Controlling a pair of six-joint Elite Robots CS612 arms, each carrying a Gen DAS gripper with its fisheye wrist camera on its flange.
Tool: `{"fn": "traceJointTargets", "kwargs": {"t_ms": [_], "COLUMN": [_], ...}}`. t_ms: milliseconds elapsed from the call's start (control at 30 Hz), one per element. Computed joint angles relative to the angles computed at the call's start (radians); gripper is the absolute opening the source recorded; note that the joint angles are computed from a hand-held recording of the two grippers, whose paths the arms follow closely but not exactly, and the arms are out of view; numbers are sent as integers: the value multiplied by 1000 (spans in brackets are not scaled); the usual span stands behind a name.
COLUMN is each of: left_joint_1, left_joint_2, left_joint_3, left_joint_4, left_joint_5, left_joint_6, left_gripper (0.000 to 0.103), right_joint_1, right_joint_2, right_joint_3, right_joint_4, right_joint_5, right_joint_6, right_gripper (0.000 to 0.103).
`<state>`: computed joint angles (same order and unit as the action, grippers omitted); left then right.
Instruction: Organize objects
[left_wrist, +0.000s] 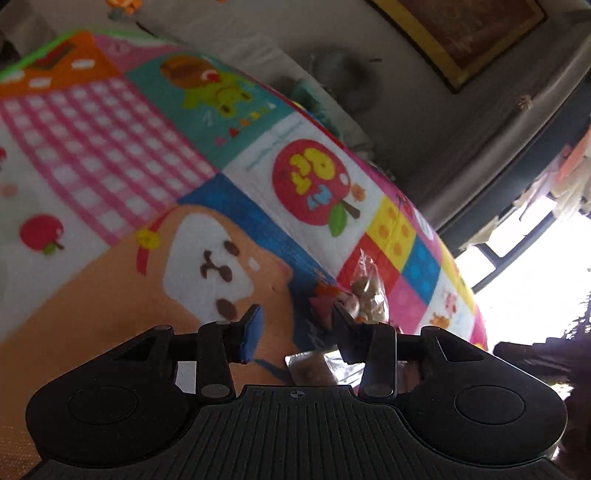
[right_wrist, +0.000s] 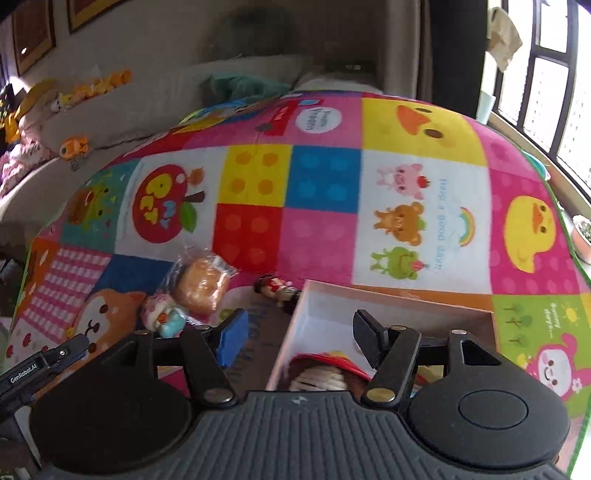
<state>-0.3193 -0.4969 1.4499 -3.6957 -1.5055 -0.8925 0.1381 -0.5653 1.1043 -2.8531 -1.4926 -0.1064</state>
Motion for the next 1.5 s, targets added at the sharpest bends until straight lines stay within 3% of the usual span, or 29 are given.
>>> {"fn": "traceJointTargets", "kwargs": {"t_ms": [133, 167, 400, 467, 500, 533, 600, 733, 900, 933, 1000, 1033, 1067, 1167, 1233, 1333, 1400, 1433, 1500], "left_joint_1": [3, 2, 0, 1, 1, 1, 0, -1, -2, -3, -3, -2, -2, -1, 0, 4, 7, 7, 9], "left_joint_2": [-3, -5, -6, -7, -6, -7, -7, -10, -15, -15, -16, -16, -17, -17, -16, -13, -10, -9, -7], "left_joint_3": [6, 11, 12, 13, 14, 15, 19, 25, 34, 35, 34, 33, 33, 33, 30, 24, 19, 18, 17], "left_joint_4": [-3, -19, -49, -50, -54, -57, -60, -50, -45, -46, -38, -31, -24, -7, 5, 27, 29, 29, 28], "left_joint_5": [-16, -15, -43, -47, -44, -38, -22, 8, 53, 61, 65, 62, 58, 58, 56, 39, 22, 19, 7], "left_joint_6": [15, 26, 60, 50, 46, 42, 33, 10, -20, -22, -23, -22, -20, -13, -15, -24, -26, -24, -25], "left_gripper": [44, 44, 44, 44, 44, 44, 44, 44, 44, 44, 44, 44, 44, 44, 44, 44, 43, 42, 41], "right_joint_1": [68, 76, 85, 84, 81, 82, 87, 79, 57, 52, 49, 52, 57, 72, 89, 122, 127, 126, 129], "right_joint_2": [101, 128, 329, 365, 363, 361, 346, 239, 75, 51, 23, 24, 35, 114, 194, 334, 418, 427, 396], "right_joint_3": [-156, -201, -566, -632, -627, -621, -588, -414, -189, -160, -125, -123, -135, -261, -381, -595, -741, -758, -687], "right_joint_4": [89, 127, 389, 442, 432, 416, 374, 291, 302, 327, 317, 284, 254, 254, 255, 295, 390, 416, 370], "right_joint_5": [-171, -197, -295, -316, -300, -307, -331, -216, 41, 96, 161, 162, 154, 105, 20, -155, -190, -174, -167], "right_joint_6": [-259, -285, -223, -219, -215, -223, -233, -210, -210, -226, -232, -218, -197, -81, -18, -58, -56, -54, -109], "right_gripper": [63, 62, 62, 51, 47, 28, 28, 28, 28, 29, 47, 63, 71, 73, 74, 74, 71, 60, 53]}}
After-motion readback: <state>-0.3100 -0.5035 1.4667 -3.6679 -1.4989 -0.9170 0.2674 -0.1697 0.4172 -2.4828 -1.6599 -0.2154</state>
